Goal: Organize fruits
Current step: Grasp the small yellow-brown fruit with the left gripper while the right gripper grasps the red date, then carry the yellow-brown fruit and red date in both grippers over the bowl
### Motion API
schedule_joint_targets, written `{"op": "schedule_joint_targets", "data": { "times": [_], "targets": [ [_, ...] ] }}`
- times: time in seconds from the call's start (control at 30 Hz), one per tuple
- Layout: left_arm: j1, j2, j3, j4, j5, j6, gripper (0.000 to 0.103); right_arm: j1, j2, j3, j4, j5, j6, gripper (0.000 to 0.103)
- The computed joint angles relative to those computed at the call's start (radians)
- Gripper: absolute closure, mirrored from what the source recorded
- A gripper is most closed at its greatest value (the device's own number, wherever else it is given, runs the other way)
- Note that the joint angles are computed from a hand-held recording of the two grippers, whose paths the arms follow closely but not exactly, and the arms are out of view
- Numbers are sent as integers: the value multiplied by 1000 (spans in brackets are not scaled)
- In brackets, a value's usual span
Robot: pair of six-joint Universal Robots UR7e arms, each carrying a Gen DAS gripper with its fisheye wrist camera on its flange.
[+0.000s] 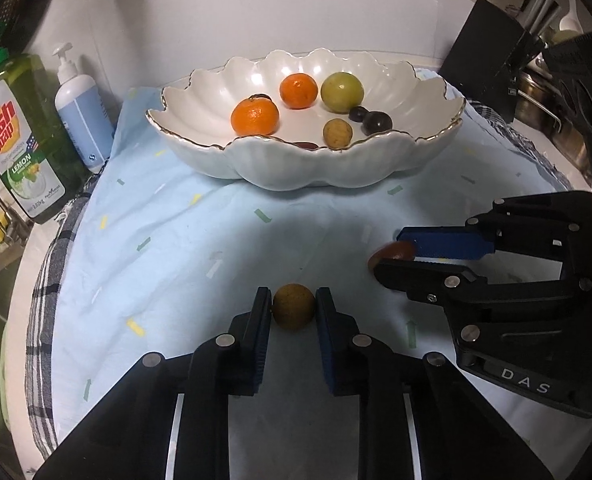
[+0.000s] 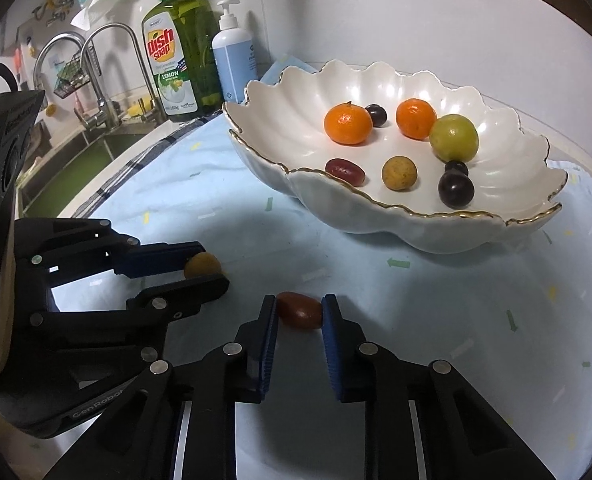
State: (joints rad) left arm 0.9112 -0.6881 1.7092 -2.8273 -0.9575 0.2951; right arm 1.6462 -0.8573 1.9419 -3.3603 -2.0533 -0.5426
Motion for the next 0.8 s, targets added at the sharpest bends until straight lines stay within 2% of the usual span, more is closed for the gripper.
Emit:
{"op": "schedule_joint_targets", "data": {
  "times": [0.43,0.8],
  "targets": [
    [-30,-45,54,-67,21,-35,80,12,-32,43,-45,7,11,80],
    [-71,-91,113,-157,57,-63,80,43,-83,107,-127,7,-1,80]
  ]
}}
